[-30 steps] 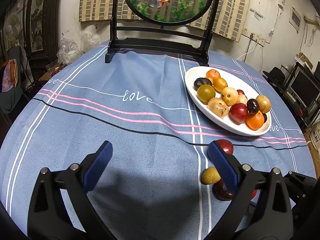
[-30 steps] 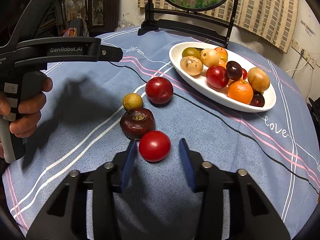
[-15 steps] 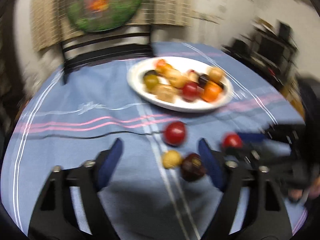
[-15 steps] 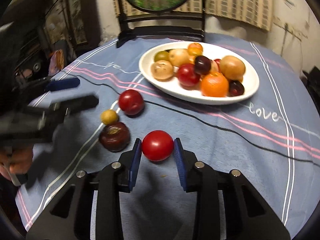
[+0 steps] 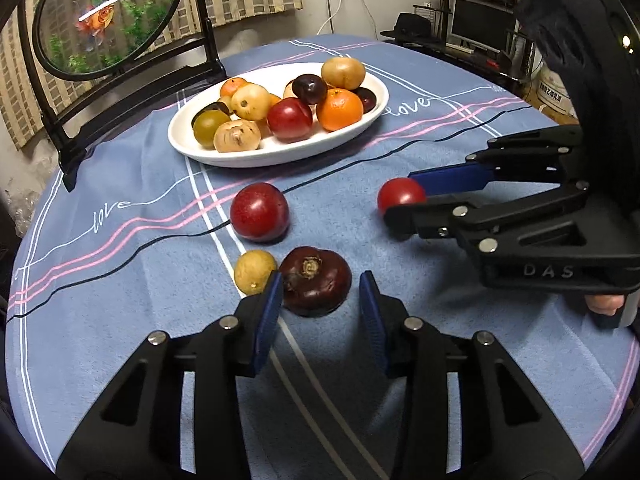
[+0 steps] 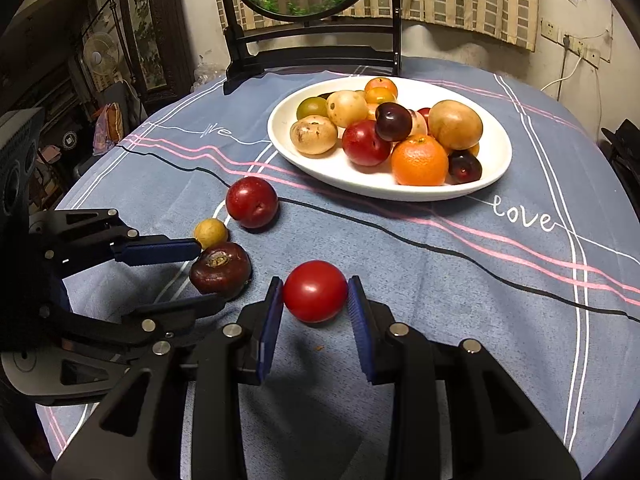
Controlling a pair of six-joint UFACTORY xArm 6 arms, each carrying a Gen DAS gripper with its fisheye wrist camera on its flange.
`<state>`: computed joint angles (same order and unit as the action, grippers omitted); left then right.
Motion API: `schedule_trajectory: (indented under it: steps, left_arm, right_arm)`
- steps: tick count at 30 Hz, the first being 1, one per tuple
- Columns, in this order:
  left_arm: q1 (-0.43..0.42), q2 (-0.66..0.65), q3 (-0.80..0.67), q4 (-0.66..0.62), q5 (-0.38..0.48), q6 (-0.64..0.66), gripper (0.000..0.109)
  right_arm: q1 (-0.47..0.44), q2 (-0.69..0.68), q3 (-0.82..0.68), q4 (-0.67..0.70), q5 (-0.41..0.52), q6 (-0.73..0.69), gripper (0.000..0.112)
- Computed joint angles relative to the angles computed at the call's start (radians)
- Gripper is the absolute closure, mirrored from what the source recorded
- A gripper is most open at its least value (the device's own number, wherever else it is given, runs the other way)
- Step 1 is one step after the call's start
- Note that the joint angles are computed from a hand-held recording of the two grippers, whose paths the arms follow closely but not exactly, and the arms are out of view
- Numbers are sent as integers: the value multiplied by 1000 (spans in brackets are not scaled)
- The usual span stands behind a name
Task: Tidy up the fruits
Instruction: 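Grasp the red tomato with the right gripper while the left gripper grasps the dark red plum, then carry the tomato and plum onto the white plate and release both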
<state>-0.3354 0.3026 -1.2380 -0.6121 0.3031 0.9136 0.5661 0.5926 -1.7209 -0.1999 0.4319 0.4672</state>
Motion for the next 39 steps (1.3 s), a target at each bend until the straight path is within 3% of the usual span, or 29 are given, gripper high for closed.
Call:
schedule_trajectory:
  steps: [6, 16, 25, 30, 35, 39]
  left_arm:
    - [6, 57, -54, 131, 18, -130, 63]
    - [-4, 53, -39, 113, -11, -119, 65]
    - [-5, 4, -22, -96, 33, 21, 65]
    - [-1, -6, -25, -158, 19, 42, 65]
    - [11, 18, -81, -126, 27, -25, 65]
    - [28, 57, -185, -109, 62, -83, 65]
  right_arm:
    - [1, 8, -15, -16, 18, 19, 79]
    - [0, 4, -6, -24, 10, 28, 79]
    - [0, 0, -2, -48, 5, 47, 78]
    - [-5, -14, 23, -73, -48, 73, 78]
    - [-14, -9, 18, -56, -86, 78, 78]
    - [-38, -14, 12, -133, -146, 200, 78]
